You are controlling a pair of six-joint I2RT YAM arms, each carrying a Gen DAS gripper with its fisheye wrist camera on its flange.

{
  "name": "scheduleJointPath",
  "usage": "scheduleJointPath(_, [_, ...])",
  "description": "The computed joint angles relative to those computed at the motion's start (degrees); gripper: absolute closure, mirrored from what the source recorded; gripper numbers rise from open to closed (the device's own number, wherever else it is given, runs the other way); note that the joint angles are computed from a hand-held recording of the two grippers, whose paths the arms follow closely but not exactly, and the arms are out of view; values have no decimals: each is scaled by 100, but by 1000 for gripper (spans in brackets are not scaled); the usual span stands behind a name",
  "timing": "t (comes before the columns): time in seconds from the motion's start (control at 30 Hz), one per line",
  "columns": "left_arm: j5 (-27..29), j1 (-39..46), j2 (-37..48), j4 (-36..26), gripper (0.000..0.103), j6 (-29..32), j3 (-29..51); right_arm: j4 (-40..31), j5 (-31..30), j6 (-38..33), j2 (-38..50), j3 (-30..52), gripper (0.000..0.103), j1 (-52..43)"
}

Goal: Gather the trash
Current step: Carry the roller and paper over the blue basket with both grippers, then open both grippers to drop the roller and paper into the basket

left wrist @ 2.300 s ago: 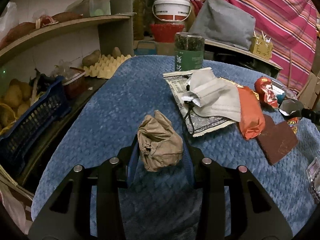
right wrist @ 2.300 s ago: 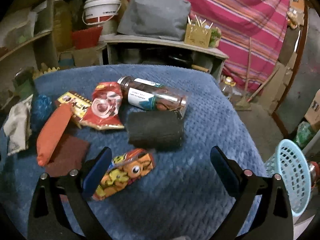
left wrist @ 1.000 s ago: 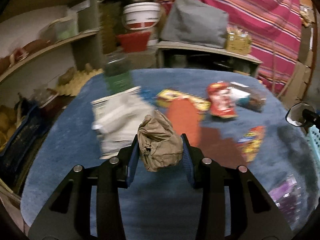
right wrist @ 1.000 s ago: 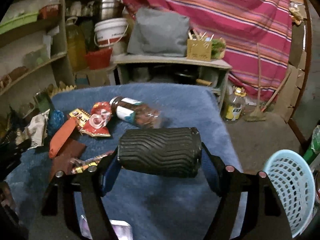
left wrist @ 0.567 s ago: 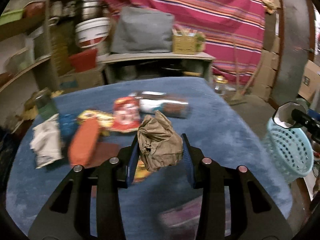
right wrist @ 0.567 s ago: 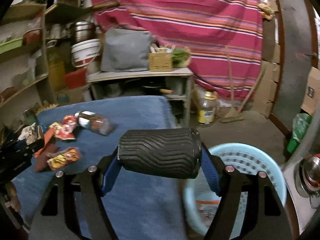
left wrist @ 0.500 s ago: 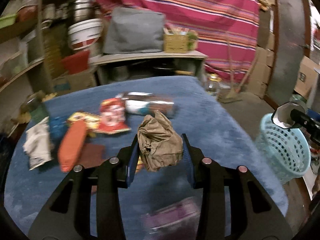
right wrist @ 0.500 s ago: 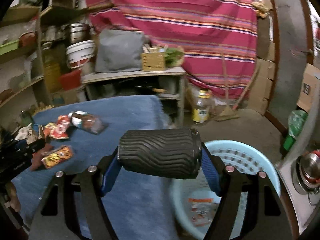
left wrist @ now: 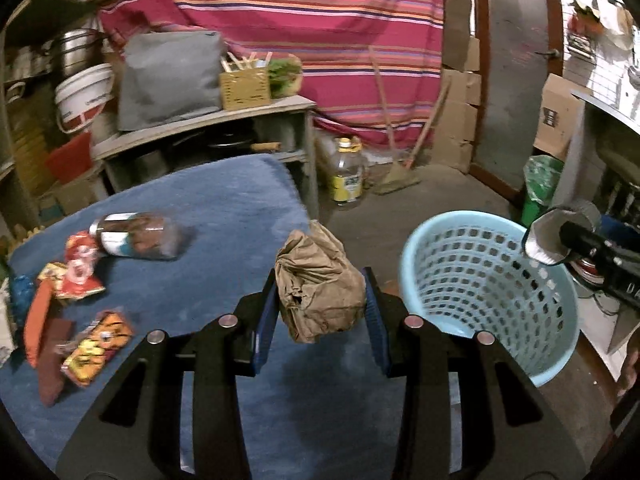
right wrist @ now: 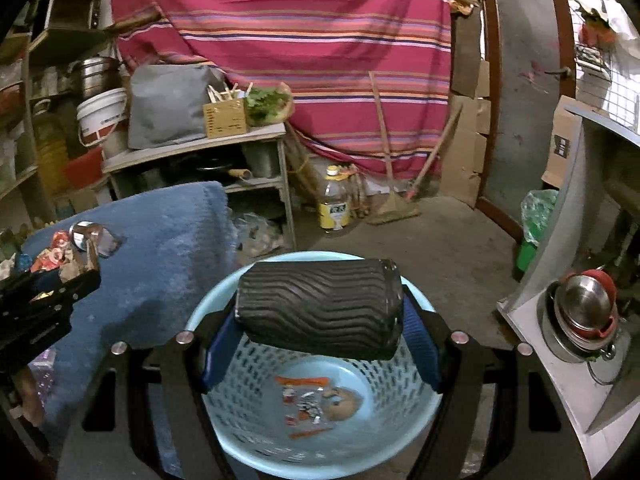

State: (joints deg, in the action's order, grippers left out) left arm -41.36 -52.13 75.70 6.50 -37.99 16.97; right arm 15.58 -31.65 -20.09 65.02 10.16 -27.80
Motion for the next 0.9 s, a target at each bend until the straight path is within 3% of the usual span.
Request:
scheduleJointPath(0.3, [517, 2, 1731, 720, 64, 303, 1137, 369, -244, -394, 1109, 390, 30, -590])
scheduleJointPath(0.6, [747, 87, 2492, 930, 63, 594, 1817, 752, -171, -377, 1988, 680, 30, -715])
scheduleJointPath(0.67, [729, 100, 2536, 909, 58, 680, 1903, 777, -130, -338, 2038, 707, 30, -686])
scheduleJointPath(0.9, [597, 147, 2441, 857, 28, 820, 1975, 901, 12, -232, 2214, 761, 30, -523])
